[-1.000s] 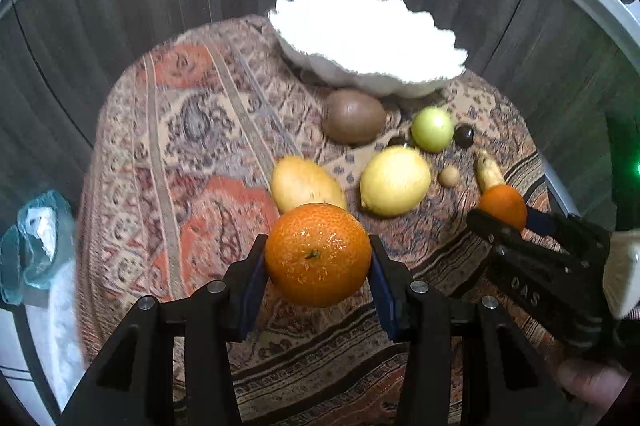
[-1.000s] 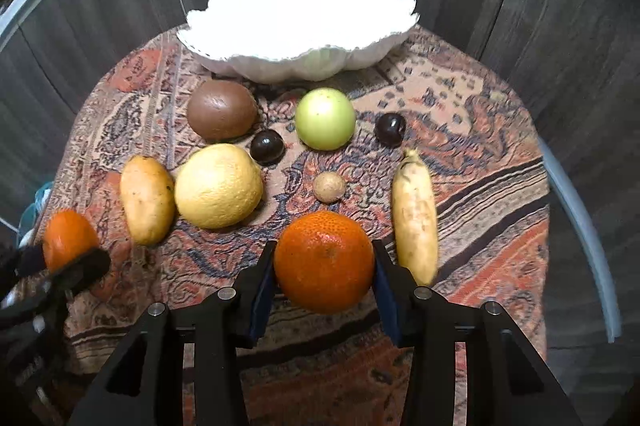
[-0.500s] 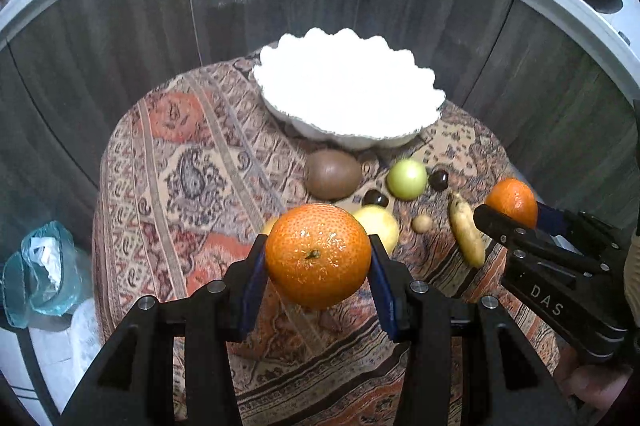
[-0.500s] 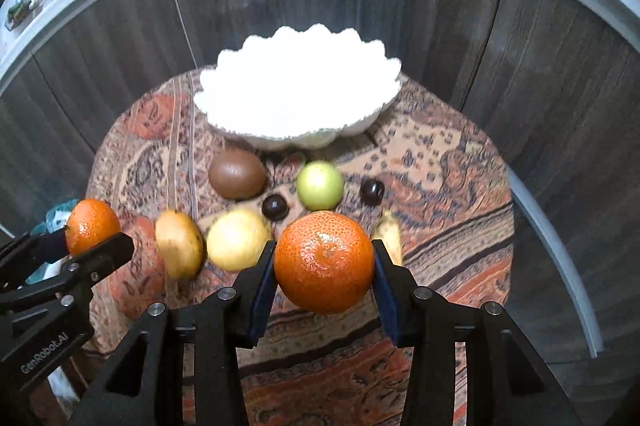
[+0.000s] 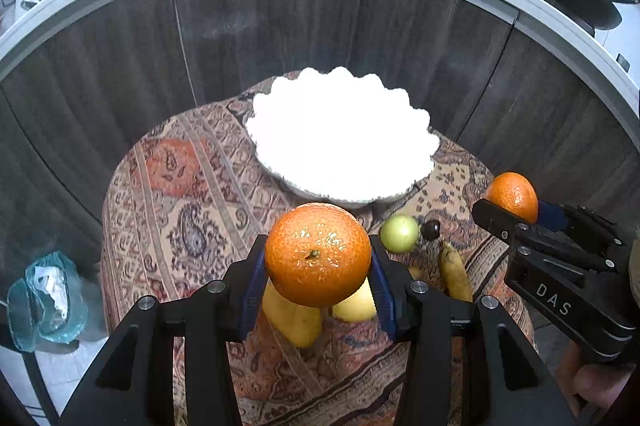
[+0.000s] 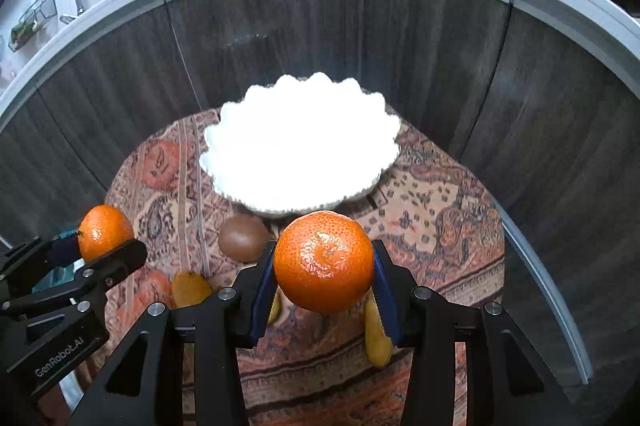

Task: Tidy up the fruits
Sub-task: 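Lift both held oranges and carry them over the white bowl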

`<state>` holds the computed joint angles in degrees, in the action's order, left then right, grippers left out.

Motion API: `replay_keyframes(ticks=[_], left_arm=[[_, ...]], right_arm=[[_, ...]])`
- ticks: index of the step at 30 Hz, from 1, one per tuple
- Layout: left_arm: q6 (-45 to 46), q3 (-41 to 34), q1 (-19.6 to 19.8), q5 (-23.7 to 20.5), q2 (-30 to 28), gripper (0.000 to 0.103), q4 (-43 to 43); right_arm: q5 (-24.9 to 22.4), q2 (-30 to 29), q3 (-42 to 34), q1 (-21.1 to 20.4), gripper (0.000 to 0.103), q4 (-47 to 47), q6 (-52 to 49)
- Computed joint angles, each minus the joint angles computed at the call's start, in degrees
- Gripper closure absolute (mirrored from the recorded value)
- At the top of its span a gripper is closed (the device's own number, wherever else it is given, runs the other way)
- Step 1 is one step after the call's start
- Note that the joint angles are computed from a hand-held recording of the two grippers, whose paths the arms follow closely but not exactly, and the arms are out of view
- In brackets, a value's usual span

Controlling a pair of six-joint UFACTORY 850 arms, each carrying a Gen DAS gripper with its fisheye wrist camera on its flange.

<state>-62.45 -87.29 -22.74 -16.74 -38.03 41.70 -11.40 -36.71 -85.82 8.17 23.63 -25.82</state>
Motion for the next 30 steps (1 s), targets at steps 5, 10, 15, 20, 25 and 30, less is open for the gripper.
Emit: replay_keyframes(ticks=[5,10,15,20,25,30], left_arm=[[1.9,-3.1,0.4,-0.6,-1.4,0.057,-0.4],[6.1,-7.3,1.1,-1.5,-3.7,0.057,-3.4],[11.3,-13.2,2.0,-3.3,-7.4,0.057,-7.2],[15.5,-19.7,3.1,-5.2,-11.8,0.057,-10.2],[20.2,-26.0,4.0,-7.2,-16.2,0.057,-14.2],[25.5,-32.2,4.9,-9.7,-21.1,0.057,-19.3]], right_arm=[[-0.2,-1.3,-3.0,-0.1,0.058,0.3,-0.4],[-1.3,-3.7,-7.1,-0.3,0.058,-2.0,2.1],[-2.4,-6.8,-12.1,-0.3,0.058,-8.0,7.7],[-4.3,-10.9,-18.4,0.0,0.058,-14.4,14.3],[-7.3,-15.2,-24.4,0.2,0.058,-17.1,17.6],[-10.1,-19.4,-29.9,0.3,0.058,-19.3,19.8]])
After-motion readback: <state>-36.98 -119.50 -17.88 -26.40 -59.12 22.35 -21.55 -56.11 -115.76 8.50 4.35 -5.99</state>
